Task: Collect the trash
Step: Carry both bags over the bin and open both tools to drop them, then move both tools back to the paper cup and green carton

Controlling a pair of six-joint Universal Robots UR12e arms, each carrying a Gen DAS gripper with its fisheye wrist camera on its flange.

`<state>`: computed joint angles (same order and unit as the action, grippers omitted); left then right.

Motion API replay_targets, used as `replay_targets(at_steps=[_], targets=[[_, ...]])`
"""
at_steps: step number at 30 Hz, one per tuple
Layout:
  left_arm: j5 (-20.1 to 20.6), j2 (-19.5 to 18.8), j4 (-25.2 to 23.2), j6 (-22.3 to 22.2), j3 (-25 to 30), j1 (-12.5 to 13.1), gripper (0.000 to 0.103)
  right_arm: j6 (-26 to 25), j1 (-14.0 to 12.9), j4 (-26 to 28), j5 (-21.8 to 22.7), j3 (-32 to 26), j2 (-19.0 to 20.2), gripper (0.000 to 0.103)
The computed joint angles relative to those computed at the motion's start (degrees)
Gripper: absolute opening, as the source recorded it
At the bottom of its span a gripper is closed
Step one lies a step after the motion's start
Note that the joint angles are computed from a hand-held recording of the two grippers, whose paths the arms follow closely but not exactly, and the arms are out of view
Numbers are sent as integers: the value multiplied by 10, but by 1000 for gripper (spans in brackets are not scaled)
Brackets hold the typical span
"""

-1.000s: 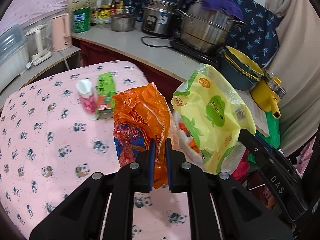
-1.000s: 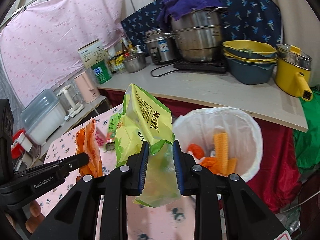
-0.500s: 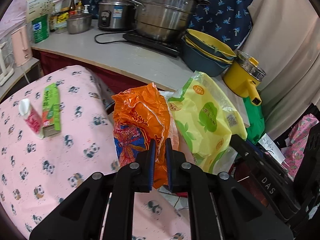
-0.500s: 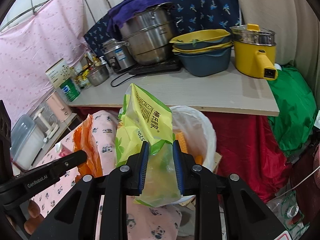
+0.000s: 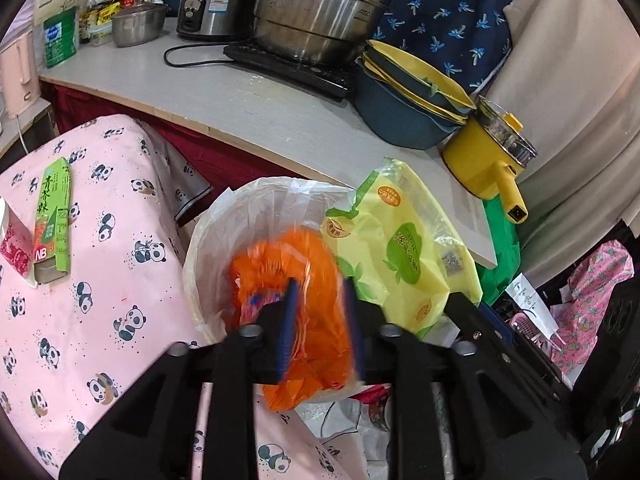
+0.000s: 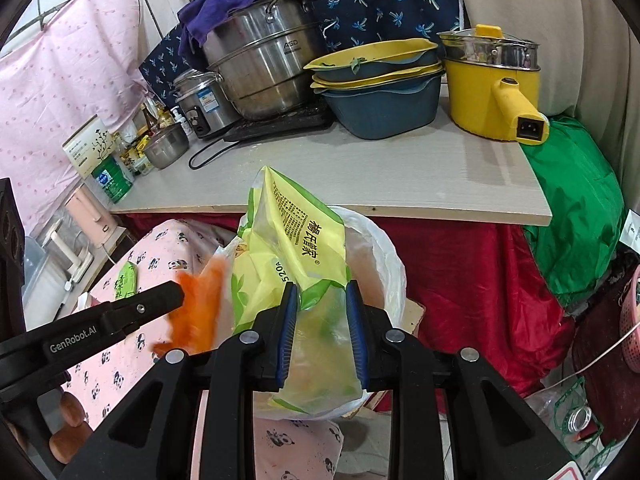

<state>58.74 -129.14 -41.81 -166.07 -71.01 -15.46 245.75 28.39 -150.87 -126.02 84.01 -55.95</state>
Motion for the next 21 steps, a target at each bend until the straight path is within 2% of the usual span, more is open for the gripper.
replay_targets(at_steps=[2,6,21], targets=[[5,-1,17,-19,-3,2,49,-4,0,-1,0,-6,5,35],[20,1,39,-35,-9,6,59,-15,0,-6,-3,-16,12,37],[76,11,89,-95,-31,29,61,-44,9,-6,4,-53,30,38]])
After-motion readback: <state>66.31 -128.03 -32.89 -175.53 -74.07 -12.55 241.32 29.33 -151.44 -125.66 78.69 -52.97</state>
